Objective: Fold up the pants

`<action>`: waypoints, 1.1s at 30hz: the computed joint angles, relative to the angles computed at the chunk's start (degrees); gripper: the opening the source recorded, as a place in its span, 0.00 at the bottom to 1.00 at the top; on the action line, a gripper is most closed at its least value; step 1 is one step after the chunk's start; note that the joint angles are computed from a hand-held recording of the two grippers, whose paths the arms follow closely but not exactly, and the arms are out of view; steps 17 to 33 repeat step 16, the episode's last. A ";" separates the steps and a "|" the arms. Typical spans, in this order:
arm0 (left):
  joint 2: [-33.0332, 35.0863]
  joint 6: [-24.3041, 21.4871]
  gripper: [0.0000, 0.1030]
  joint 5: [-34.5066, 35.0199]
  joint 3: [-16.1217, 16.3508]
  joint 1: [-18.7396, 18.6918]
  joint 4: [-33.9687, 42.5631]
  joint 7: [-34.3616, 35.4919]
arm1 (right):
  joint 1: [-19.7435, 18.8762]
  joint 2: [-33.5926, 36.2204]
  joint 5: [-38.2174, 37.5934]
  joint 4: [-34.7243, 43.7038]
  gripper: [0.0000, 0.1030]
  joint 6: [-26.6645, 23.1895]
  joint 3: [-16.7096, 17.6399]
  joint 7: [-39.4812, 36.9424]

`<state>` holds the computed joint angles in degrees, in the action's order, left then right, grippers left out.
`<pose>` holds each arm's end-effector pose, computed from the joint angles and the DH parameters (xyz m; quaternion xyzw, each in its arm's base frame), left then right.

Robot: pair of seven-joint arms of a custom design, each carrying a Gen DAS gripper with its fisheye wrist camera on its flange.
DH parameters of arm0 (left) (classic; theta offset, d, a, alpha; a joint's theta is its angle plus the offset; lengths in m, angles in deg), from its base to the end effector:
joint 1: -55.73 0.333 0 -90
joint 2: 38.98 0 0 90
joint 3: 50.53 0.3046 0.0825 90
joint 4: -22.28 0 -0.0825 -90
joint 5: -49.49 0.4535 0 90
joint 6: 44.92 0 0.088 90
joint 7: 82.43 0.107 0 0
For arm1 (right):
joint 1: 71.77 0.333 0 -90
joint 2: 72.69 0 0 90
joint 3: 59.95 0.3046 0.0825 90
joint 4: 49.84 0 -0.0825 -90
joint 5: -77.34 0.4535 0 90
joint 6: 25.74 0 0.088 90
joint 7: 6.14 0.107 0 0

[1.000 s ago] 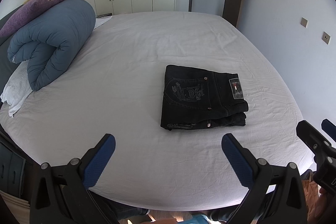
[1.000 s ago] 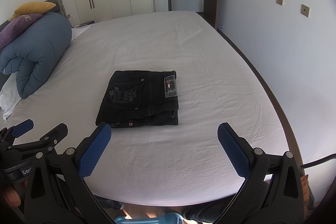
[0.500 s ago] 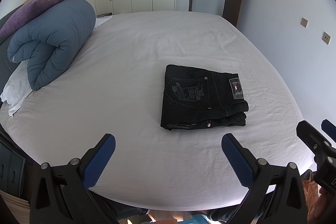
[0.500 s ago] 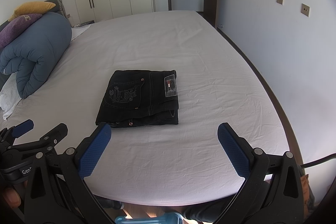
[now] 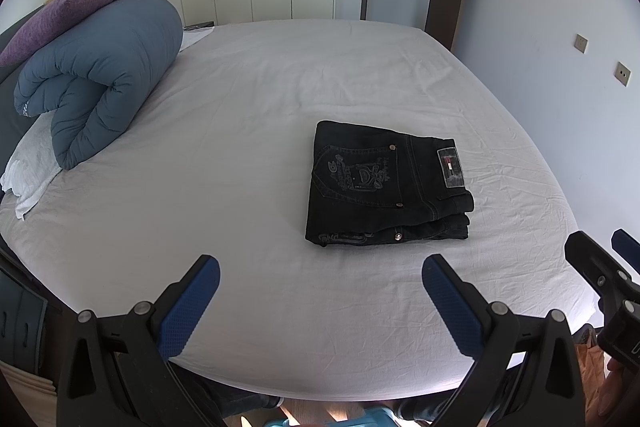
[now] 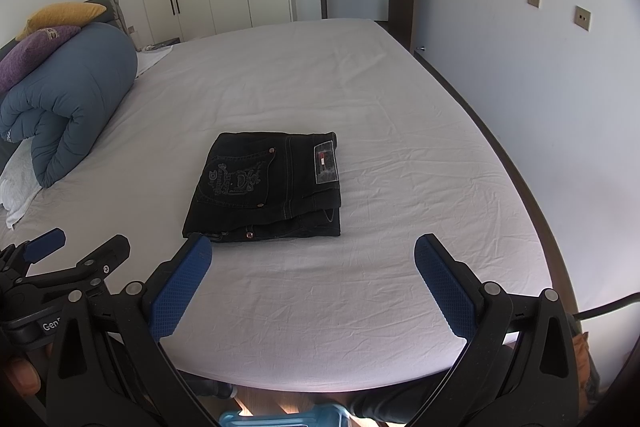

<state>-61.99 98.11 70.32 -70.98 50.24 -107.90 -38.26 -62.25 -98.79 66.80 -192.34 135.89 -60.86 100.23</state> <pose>0.4911 -0.2568 0.5402 -0.6951 0.6259 -0.2438 0.2562 0.5133 0.0866 0.5015 -0.6564 0.6474 -0.2538 0.2926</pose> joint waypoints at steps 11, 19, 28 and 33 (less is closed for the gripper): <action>-0.04 0.43 1.00 0.12 0.13 0.01 -0.17 -0.06 | 0.58 -0.08 1.17 0.06 1.00 -0.66 -0.69 -1.38; -0.26 1.12 1.00 0.29 -0.09 0.16 -0.58 -0.52 | 0.70 0.29 2.13 0.38 1.00 -0.94 -1.10 -2.19; -0.26 1.12 1.00 0.29 -0.09 0.16 -0.58 -0.52 | 0.70 0.29 2.13 0.38 1.00 -0.94 -1.10 -2.19; -0.26 1.12 1.00 0.29 -0.09 0.16 -0.58 -0.52 | 0.70 0.29 2.13 0.38 1.00 -0.94 -1.10 -2.19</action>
